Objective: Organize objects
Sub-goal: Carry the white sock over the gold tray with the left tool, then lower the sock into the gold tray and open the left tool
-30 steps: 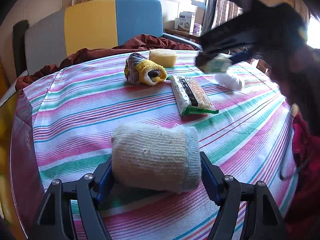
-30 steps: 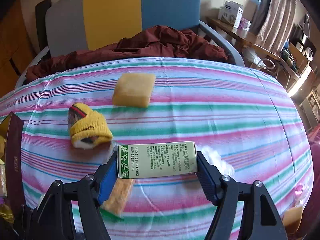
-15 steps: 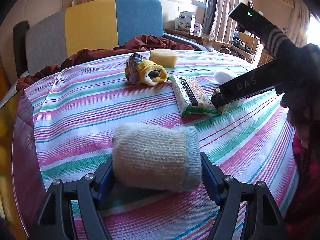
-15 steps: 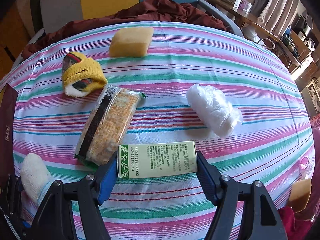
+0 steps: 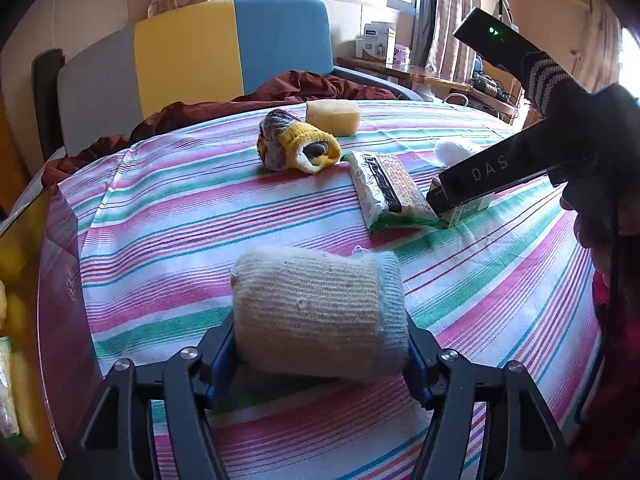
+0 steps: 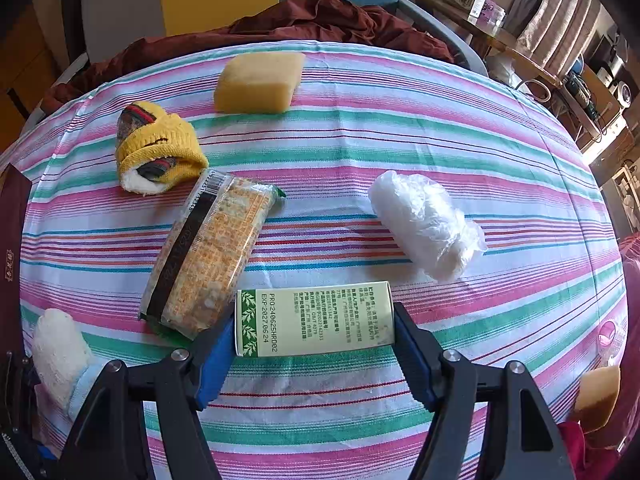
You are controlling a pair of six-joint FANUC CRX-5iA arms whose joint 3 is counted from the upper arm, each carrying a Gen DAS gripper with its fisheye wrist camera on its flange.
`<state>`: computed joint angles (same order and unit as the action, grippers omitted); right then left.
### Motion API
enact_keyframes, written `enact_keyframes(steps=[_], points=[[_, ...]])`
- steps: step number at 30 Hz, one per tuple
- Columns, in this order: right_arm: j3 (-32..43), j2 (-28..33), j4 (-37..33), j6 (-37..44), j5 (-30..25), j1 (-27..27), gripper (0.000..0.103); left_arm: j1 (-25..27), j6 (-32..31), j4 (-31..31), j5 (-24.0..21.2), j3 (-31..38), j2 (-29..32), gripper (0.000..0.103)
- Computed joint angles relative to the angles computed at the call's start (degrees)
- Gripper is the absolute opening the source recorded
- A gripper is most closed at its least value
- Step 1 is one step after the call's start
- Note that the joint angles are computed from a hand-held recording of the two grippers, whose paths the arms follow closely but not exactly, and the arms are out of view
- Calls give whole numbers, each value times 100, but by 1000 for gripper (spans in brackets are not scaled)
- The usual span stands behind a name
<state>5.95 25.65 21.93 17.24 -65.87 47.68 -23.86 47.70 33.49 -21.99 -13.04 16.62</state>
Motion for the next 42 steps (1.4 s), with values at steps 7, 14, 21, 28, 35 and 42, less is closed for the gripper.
enact_keyframes(steps=[7,14,21,28,35,42], points=[[-21,-10,34,72,30,-67,73,61,53,96,-287,-71,-156,67],[-17,39,88,45,7,-20,73,101,-275,562,-253,-378,-562,67],[15,66,124,24,-56,30,73,400,-347,810,-281,-518,-1014,67],[80,111,157,16,-153,103,73,1306,743,69,-565,-395,-1294,68],[87,140,185,62,-170,101,73,2332,2051,-818,-1211,21,-1092,68],[104,155,191,70,-199,119,73,2530,2987,-1983,-1747,968,-439,68]])
